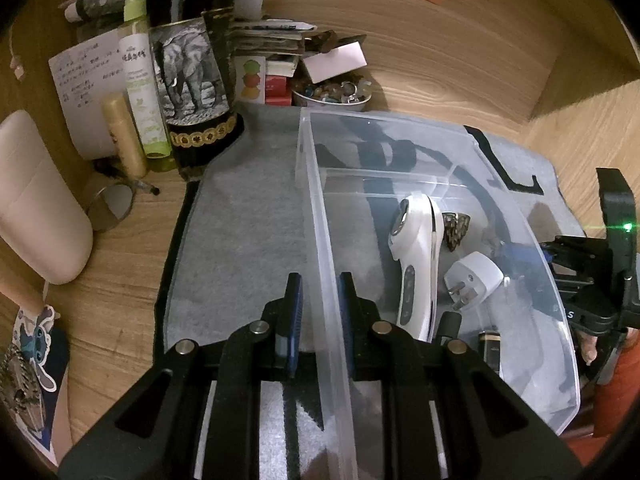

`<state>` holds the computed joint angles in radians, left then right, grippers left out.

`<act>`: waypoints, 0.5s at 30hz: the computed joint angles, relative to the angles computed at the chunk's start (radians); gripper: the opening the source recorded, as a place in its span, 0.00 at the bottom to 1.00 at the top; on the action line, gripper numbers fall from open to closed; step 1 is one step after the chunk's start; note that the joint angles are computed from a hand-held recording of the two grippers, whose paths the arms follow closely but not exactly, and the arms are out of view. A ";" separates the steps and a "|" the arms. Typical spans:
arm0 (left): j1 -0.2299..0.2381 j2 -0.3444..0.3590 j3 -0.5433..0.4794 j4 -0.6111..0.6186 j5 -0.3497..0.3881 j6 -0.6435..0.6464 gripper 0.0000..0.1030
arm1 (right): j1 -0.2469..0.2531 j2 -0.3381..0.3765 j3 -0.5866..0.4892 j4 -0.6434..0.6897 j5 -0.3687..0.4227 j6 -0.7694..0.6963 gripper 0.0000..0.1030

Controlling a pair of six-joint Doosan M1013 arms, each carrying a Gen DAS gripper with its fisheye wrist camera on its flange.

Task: Organize rigid objects
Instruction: 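Carry the keys into the clear box and open the right gripper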

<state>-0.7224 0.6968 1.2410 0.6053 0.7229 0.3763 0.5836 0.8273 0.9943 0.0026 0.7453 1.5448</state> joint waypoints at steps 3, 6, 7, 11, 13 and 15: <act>-0.002 0.007 -0.014 -0.004 0.007 0.018 0.16 | -0.002 -0.025 0.035 -0.013 -0.042 0.027 0.22; -0.008 0.018 -0.035 0.009 0.026 0.027 0.16 | -0.008 -0.043 0.058 -0.024 -0.074 0.051 0.22; -0.010 0.022 -0.043 0.013 0.035 0.032 0.16 | -0.010 -0.049 0.066 -0.028 -0.086 0.059 0.23; -0.013 0.038 -0.072 0.005 0.054 0.057 0.16 | -0.015 -0.070 0.093 -0.050 -0.129 0.093 0.23; -0.016 0.048 -0.091 -0.002 0.065 0.075 0.16 | -0.016 -0.085 0.114 -0.071 -0.155 0.122 0.23; -0.017 0.056 -0.106 -0.009 0.071 0.092 0.16 | -0.017 -0.098 0.130 -0.086 -0.175 0.139 0.23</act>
<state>-0.7394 0.7528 1.1351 0.5965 0.7937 0.4686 0.5665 0.7291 1.1239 -0.0837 0.5699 1.6835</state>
